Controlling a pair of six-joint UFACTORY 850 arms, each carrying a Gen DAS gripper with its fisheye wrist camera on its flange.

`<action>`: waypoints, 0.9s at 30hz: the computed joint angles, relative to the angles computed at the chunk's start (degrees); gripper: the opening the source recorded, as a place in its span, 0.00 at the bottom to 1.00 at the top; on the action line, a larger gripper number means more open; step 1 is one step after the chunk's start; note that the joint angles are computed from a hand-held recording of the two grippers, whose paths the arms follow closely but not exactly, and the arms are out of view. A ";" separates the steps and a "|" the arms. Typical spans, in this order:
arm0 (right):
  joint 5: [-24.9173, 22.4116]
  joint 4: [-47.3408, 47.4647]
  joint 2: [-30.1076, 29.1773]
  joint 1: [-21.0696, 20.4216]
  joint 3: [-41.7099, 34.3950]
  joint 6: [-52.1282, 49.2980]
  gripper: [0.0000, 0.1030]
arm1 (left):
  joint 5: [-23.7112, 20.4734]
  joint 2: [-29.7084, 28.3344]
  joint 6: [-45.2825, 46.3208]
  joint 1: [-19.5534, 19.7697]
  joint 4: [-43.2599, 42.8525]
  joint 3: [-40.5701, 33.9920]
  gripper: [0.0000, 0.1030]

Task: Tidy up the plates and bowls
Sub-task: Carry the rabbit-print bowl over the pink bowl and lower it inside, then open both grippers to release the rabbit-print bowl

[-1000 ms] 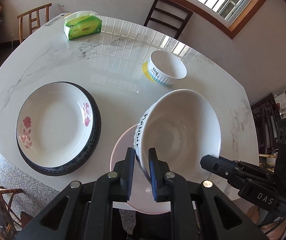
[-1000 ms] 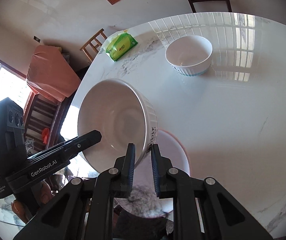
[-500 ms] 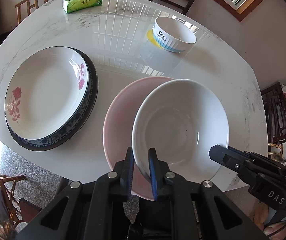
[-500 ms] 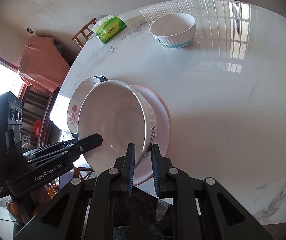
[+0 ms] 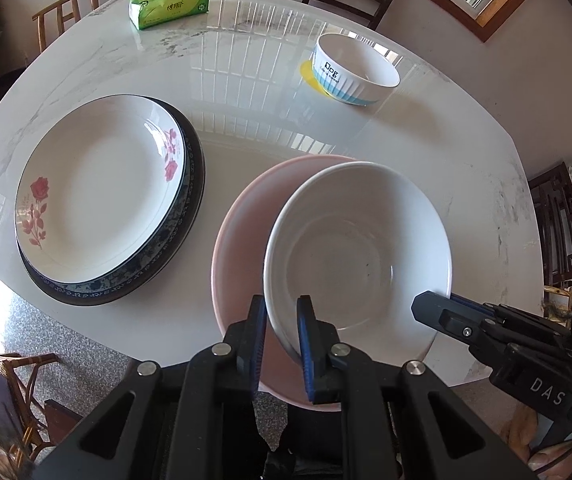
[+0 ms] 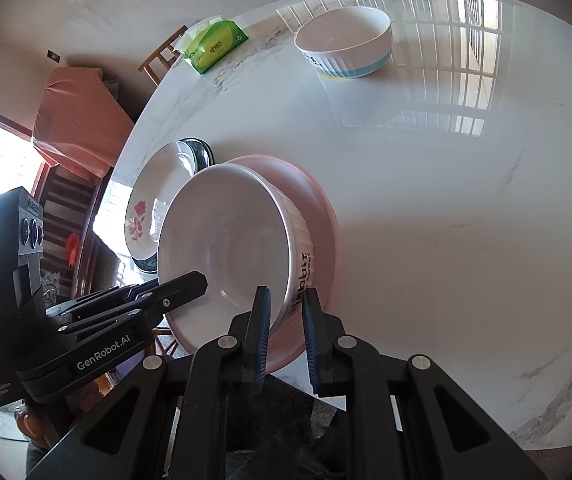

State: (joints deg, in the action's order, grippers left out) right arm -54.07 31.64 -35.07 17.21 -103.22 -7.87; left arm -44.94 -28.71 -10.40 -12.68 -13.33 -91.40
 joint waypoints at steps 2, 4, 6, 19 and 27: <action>0.02 0.20 0.07 -0.04 0.21 -0.12 0.15 | 0.07 0.03 0.12 0.06 -0.01 0.04 0.17; -0.09 0.30 -0.03 -0.04 0.15 -0.05 0.15 | 0.03 0.03 0.30 0.07 0.04 -0.01 0.17; -0.06 0.19 0.08 0.07 0.30 -0.04 0.15 | 0.03 0.01 0.21 -0.02 0.45 -0.10 0.17; -0.35 0.50 -0.29 0.14 0.16 0.31 0.16 | -0.17 0.08 -0.04 -0.01 0.60 -0.26 0.21; -0.34 0.78 -0.34 0.07 0.18 0.17 0.18 | -0.17 0.32 0.46 0.11 0.09 -0.01 0.21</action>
